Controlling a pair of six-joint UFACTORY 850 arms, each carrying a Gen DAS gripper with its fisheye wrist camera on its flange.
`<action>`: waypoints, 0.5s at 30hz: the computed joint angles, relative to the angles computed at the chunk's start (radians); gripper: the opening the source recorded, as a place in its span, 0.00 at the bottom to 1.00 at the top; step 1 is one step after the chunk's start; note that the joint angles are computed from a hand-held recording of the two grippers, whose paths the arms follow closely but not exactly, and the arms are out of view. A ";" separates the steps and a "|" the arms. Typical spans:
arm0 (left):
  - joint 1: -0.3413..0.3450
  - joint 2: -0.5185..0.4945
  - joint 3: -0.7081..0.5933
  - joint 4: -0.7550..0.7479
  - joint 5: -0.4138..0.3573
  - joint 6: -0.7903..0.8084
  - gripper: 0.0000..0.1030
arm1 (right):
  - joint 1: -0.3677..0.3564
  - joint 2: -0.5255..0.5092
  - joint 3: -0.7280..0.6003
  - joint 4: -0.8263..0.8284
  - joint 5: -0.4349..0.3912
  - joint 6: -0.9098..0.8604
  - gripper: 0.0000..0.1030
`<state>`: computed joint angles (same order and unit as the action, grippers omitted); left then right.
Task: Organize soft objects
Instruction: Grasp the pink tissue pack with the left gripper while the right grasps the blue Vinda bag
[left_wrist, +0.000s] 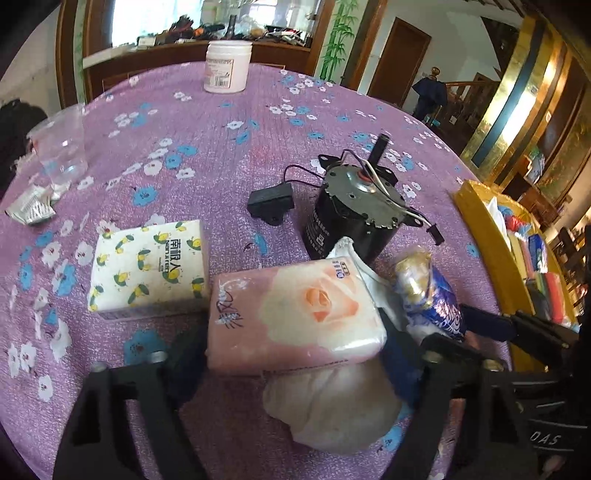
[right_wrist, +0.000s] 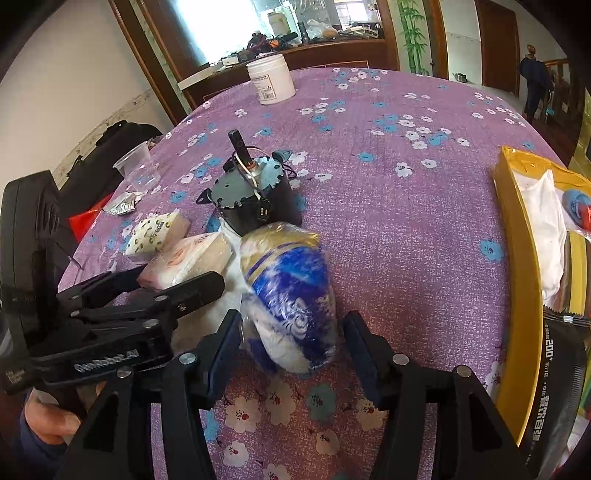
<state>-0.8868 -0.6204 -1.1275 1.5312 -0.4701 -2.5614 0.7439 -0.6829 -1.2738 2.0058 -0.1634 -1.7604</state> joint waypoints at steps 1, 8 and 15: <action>-0.002 -0.001 -0.002 0.002 -0.001 0.003 0.76 | -0.001 -0.001 0.002 0.022 -0.004 -0.020 0.59; -0.029 0.021 0.016 0.063 -0.076 -0.033 0.75 | -0.005 0.023 0.031 0.289 -0.023 -0.269 0.26; -0.042 0.041 0.036 0.103 -0.118 -0.082 0.75 | -0.001 0.028 0.032 0.365 -0.007 -0.352 0.12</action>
